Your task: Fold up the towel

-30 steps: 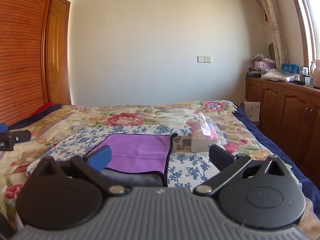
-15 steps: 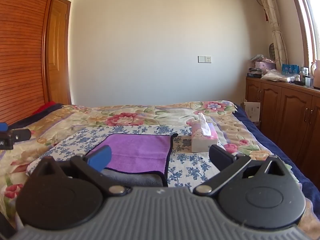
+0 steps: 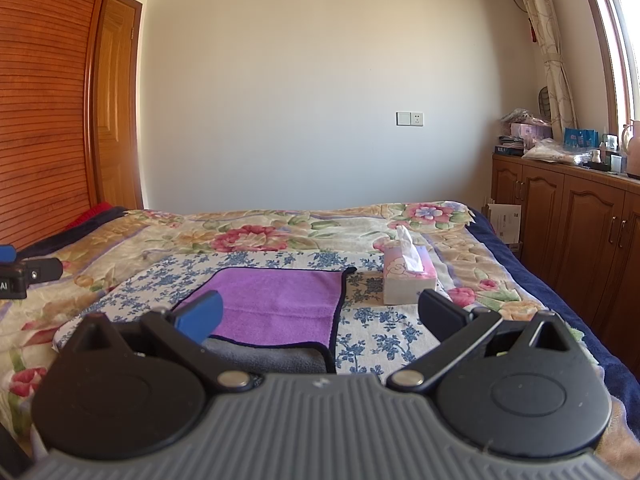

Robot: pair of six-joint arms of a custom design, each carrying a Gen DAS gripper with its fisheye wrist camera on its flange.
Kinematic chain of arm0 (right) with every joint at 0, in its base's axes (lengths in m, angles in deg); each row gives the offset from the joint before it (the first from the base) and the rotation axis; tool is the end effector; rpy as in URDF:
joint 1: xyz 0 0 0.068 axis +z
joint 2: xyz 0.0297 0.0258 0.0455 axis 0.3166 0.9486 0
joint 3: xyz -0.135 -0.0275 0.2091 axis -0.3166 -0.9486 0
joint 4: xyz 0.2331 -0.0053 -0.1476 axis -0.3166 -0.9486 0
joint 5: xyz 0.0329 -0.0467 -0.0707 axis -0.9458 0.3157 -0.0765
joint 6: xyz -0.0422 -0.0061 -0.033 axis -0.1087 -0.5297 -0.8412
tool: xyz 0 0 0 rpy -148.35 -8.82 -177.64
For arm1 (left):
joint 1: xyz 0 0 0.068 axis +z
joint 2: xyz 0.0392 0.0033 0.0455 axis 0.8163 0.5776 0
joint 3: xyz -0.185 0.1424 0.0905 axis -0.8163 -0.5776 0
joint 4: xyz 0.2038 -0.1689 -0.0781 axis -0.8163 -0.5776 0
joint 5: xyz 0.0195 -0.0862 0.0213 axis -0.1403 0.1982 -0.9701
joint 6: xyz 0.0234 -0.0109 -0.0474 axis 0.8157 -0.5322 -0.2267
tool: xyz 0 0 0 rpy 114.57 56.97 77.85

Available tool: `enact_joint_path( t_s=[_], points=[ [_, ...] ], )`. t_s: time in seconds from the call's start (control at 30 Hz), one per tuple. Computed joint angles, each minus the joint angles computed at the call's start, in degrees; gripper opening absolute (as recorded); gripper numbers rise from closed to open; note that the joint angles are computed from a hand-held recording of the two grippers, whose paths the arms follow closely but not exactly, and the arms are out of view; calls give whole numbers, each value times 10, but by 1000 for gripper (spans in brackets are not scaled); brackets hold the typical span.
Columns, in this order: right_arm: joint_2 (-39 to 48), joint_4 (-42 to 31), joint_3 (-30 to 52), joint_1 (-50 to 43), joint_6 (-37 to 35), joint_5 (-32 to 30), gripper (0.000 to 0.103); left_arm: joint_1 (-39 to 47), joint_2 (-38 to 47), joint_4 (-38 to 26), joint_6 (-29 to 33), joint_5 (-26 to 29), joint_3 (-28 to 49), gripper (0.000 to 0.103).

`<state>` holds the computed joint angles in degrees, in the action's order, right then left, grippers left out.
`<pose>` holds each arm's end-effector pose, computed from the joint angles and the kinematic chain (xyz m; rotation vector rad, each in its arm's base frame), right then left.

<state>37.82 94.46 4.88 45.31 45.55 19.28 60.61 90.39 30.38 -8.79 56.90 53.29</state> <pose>0.2342 0.0871 0.0676 0.4602 1.7794 -0.3169 0.3651 0.0168 0.0830 0.5794 1.7838 -0.3342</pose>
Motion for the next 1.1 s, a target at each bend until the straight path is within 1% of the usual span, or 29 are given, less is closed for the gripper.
enact_joint_path(
  t_s=[1.1],
  points=[
    [11,13,1,-4,-4,-4,103,0,0,0,0,0,0,103]
  ],
)
